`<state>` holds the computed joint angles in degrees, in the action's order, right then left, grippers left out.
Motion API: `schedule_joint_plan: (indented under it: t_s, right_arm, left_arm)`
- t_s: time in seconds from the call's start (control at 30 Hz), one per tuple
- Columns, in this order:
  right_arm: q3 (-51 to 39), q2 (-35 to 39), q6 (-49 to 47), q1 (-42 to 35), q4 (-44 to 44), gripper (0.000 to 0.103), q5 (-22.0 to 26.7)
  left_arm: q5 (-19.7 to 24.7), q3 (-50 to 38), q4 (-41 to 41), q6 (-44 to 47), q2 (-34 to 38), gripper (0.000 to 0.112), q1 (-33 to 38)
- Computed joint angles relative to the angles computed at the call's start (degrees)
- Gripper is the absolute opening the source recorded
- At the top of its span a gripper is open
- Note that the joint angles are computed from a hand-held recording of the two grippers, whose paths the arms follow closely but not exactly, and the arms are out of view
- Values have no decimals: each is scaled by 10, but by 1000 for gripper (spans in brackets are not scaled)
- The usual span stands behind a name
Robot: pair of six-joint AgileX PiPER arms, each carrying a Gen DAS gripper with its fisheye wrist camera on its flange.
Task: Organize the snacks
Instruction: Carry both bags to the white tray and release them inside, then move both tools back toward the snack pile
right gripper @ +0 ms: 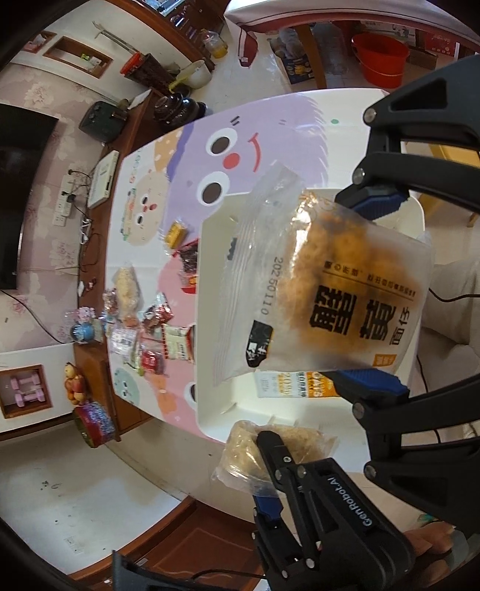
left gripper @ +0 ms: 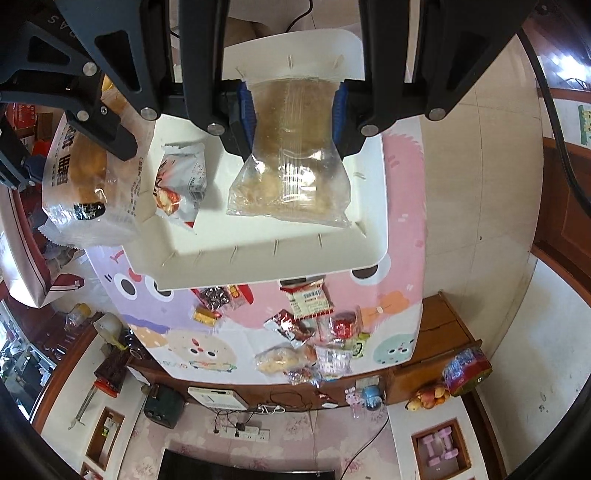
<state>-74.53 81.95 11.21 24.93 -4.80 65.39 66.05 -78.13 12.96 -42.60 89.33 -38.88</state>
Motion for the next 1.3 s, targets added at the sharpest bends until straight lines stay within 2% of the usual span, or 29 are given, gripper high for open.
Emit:
schedule_joint_plan:
  t_s: [0.37, 0.43, 0.47, 0.5, 0.57, 0.67, 1.3]
  right_arm:
    - [8, 10, -4, -6, 5, 68, 7]
    - [7, 11, -7, -6, 7, 68, 8]
    - [6, 11, -9, -7, 7, 70, 8]
    - [7, 11, -10, -7, 7, 74, 8]
    - [3, 15, -14, -9, 8, 80, 8]
    - [3, 12, -11, -7, 0, 80, 5]
    - [-4, 12, -17, -9, -1, 80, 12]
  left_arm:
    - [7, 4, -17, 4, 11, 32, 9]
    - [8, 2, -20, 6, 14, 36, 11]
    - [10, -2, -19, 6, 17, 48, 11]
    - [13, -5, -17, 6, 19, 68, 9]
    - [21, -11, -3, -4, 22, 77, 2]
    - [18, -9, -2, -6, 20, 80, 3]
    - [27, -9, 5, -15, 12, 81, 2]
